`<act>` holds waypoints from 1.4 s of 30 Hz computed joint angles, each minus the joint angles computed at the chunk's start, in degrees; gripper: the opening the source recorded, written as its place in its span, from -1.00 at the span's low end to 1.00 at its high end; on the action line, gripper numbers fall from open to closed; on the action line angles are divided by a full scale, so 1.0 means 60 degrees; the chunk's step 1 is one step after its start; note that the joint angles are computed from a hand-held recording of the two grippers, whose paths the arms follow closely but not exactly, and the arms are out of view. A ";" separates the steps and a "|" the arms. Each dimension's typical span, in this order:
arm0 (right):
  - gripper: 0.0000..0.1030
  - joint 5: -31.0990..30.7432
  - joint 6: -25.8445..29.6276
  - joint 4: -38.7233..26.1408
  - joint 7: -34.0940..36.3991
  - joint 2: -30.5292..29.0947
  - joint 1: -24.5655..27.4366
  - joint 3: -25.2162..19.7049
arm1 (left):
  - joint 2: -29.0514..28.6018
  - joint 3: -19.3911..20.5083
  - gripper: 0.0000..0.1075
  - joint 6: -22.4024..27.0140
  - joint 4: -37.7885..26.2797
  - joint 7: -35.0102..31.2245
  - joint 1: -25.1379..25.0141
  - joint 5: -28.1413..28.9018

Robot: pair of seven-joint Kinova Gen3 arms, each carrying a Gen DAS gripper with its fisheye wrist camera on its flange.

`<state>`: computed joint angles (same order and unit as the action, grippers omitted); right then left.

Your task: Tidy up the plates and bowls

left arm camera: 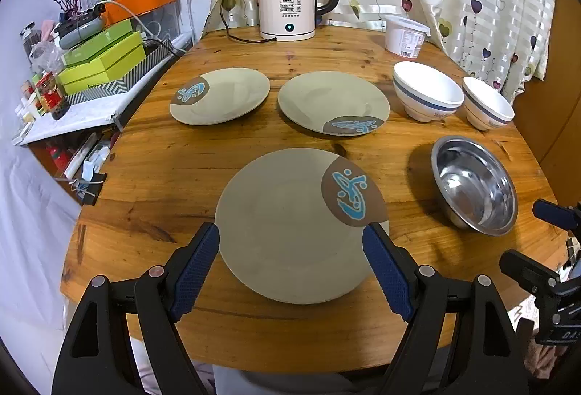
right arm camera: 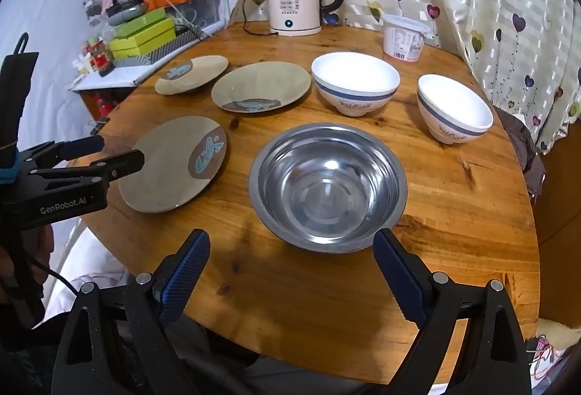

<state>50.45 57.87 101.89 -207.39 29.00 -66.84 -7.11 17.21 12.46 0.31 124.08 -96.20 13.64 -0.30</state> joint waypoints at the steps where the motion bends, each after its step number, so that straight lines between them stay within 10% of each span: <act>1: 0.79 0.0022 0.0010 0.0005 -0.0020 -0.0013 -0.0014 0.0006 | 0.0023 0.0290 0.52 0.0017 -0.0003 -0.0032 -0.0285 -0.0006; 4: 0.79 0.0061 -0.0004 0.0032 -0.0055 -0.0032 -0.0016 0.0001 | 0.0096 0.1126 0.52 0.0041 0.0011 -0.0106 -0.1100 -0.0057; 42: 0.79 0.0214 -0.0081 0.0005 0.0020 -0.0059 0.0063 -0.0015 | 0.0293 0.2132 0.52 0.0216 -0.0040 -0.0787 -0.2119 0.0217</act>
